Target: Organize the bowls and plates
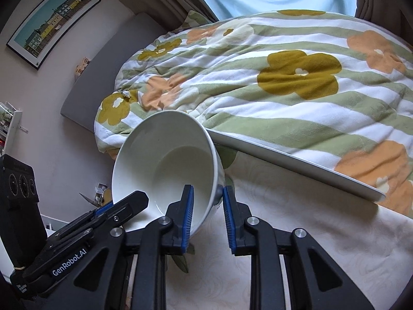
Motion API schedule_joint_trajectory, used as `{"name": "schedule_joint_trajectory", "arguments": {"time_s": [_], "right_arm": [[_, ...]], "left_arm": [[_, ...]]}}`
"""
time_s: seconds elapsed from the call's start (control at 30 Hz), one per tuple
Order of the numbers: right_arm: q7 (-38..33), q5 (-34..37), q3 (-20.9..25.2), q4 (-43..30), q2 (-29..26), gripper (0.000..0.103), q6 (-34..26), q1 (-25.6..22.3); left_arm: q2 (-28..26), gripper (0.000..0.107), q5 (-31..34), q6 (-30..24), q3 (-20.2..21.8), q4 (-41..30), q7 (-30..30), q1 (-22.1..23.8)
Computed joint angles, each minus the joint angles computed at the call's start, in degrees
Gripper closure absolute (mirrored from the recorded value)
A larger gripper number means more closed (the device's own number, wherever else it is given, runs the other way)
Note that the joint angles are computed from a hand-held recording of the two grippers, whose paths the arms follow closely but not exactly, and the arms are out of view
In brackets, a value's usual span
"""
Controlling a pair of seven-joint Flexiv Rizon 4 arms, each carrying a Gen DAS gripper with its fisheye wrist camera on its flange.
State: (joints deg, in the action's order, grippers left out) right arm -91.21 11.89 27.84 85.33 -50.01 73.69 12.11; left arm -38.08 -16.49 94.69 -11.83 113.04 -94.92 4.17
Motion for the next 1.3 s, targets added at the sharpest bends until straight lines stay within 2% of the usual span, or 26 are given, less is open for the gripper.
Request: {"name": "schedule_joint_trajectory", "arguments": {"time_s": [0.13, 0.37, 0.5, 0.57, 0.7, 0.77, 0.9, 1.0, 1.13, 1.3], "right_arm": [[-1.6, 2.3, 2.1, 6.9, 5.3, 0.082, 4.1, -2.8], [-3.5, 6.6, 7.0, 21.6, 16.8, 0.082, 10.6, -10.5], [-5.7, 10.3, 11.4, 29.1, 23.1, 0.082, 12.8, -17.1], [-7.6, 13.2, 13.9, 32.2, 26.1, 0.082, 13.3, -21.0], [-14.1, 21.6, 19.5, 36.5, 31.8, 0.082, 12.0, -29.9], [-17.5, 25.9, 21.0, 38.2, 34.6, 0.082, 11.2, -33.2], [-21.2, 32.5, 20.1, 41.3, 39.8, 0.082, 10.0, -35.2], [-23.6, 36.8, 18.5, 43.9, 43.1, 0.082, 9.3, -36.0], [-24.1, 40.3, 15.0, 47.0, 45.2, 0.082, 9.2, -35.3], [-23.5, 41.7, 9.9, 49.4, 44.9, 0.082, 9.4, -33.2]], "left_arm": [[4.7, 0.086, 0.4, 1.6, 2.0, 3.7, -2.1, -4.0], [12.8, 0.086, 1.4, 2.3, 7.4, 9.2, -7.2, -15.3], [16.0, 0.086, 2.7, 1.4, 13.0, 10.4, -11.1, -25.4], [16.9, 0.086, 3.6, 1.2, 14.2, 10.7, -13.2, -28.9], [17.4, 0.086, 6.7, -0.5, 20.8, 9.8, -19.3, -39.8], [17.3, 0.086, 8.7, -1.5, 22.3, 9.0, -21.9, -43.1], [16.9, 0.086, 10.9, -2.9, 18.2, 8.3, -23.9, -42.8], [15.8, 0.086, 11.1, -3.0, 11.2, 8.1, -22.3, -38.8], [13.2, 0.086, 10.5, -5.1, 5.0, 6.0, -18.9, -35.7], [9.4, 0.086, 10.0, -9.5, 2.5, 1.8, -15.0, -35.7]]}}
